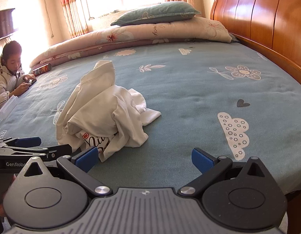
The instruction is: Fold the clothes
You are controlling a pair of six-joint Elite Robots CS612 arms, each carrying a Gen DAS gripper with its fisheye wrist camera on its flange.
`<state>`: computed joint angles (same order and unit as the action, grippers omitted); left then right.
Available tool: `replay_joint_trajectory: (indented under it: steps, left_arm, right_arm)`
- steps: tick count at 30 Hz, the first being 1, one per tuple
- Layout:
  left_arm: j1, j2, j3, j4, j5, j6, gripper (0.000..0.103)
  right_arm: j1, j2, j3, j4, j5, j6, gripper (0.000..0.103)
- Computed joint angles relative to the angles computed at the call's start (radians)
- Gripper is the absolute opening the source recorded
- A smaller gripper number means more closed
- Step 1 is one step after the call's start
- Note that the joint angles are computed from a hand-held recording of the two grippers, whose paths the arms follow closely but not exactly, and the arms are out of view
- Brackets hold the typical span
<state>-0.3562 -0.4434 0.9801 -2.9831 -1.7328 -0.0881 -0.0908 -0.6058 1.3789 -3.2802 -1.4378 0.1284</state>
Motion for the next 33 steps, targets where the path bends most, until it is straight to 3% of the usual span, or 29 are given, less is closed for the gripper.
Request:
replay_joint_trajectory:
  steps: [2,4,8,13,18,24,33]
  left_arm:
    - [0.009,0.012,-0.023,0.027,-0.054,0.001,0.102]
    - [0.006,0.019,-0.039,0.053,-0.03,0.022,0.102]
    - [0.009,0.037,-0.055,0.028,-0.018,0.006,0.102]
    - [0.018,0.047,-0.071,0.053,-0.056,0.024,0.102]
    - [0.006,0.037,-0.079,0.148,0.001,0.096,0.102]
    - [0.012,0.036,-0.086,0.178,-0.038,0.107,0.102]
    - [0.017,0.023,-0.028,0.03,-0.057,0.18,0.102]
  right_arm:
    - [-0.009,0.017,-0.009,-0.049,0.059,0.002,0.103]
    - [-0.019,0.038,-0.021,-0.104,0.117,0.01,0.103]
    - [-0.022,0.054,-0.052,-0.071,0.153,0.004,0.103]
    - [-0.018,0.067,-0.076,-0.022,0.126,-0.022,0.1]
    - [-0.017,0.07,-0.088,0.017,0.127,-0.036,0.1]
    - [-0.012,0.067,-0.086,0.014,0.111,-0.063,0.095]
    - [-0.014,0.063,-0.08,0.01,0.126,-0.06,0.09]
